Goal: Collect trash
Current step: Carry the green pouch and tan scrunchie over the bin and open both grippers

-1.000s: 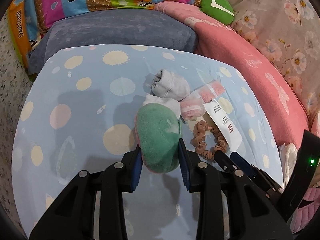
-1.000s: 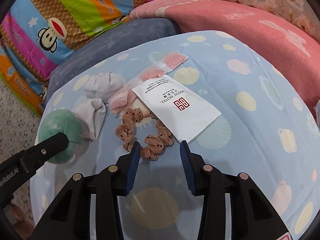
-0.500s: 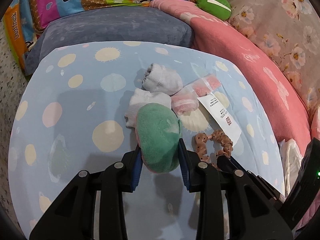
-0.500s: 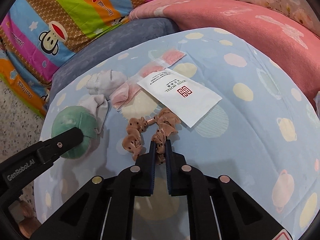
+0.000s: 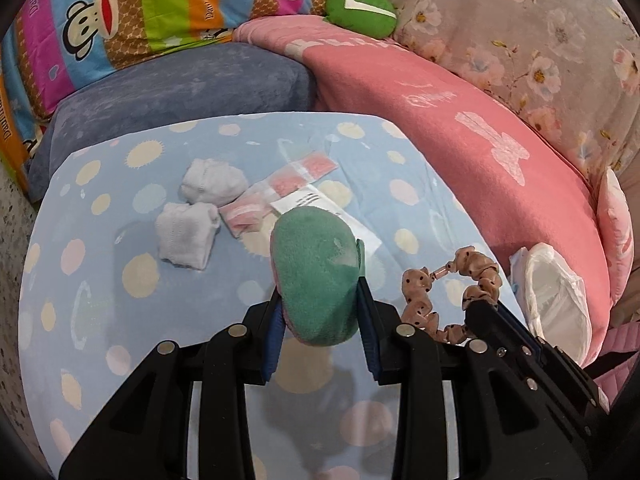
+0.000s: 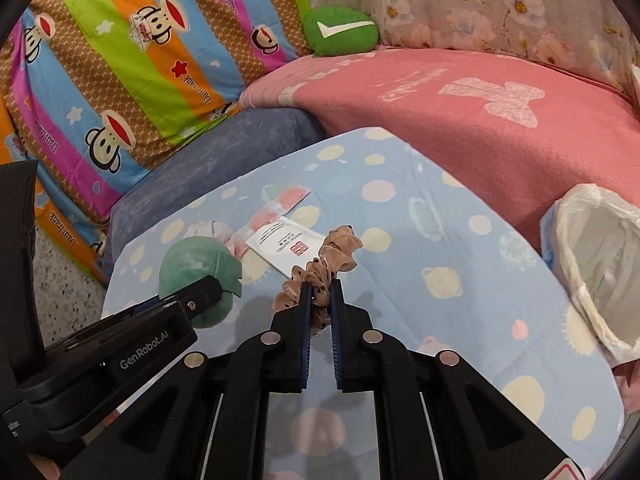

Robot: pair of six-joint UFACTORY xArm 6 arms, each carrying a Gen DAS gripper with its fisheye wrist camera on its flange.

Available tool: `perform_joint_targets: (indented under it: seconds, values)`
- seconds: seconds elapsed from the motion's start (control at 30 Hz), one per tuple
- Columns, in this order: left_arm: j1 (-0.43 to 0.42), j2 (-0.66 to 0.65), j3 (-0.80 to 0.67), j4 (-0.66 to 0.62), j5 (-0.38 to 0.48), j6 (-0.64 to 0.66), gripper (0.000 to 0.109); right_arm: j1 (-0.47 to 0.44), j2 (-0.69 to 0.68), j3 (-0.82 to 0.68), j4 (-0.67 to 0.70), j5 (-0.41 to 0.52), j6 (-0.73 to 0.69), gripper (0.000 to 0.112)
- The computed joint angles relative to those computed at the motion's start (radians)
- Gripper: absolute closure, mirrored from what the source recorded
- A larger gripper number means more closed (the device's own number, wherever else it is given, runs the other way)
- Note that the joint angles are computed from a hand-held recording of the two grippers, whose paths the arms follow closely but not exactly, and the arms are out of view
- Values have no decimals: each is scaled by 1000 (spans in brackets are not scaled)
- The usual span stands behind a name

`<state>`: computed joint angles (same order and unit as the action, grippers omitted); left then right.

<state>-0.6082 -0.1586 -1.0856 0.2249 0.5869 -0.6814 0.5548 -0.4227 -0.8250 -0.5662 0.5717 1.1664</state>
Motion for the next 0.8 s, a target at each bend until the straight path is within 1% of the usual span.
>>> perform_joint_targets:
  seconds: [0.1, 0.23, 0.43, 0.57, 0.8]
  values:
    - [-55, 27, -53, 49, 20, -25, 77, -25, -91, 44, -12, 32, -2, 104]
    - [-128, 80, -136, 85, 44, -37, 77, -72, -214, 103, -15, 70, -15, 104]
    - [-228, 188, -288, 127, 86, -29, 77, -171, -388, 186, 15, 123, -87, 104]
    - [-287, 279, -409, 138, 119, -6, 77, -258, -488, 236, 55, 145, -156, 103]
    - [-370, 446, -634, 120, 169, 60, 77, -448, -646, 326, 173, 167, -320, 104]
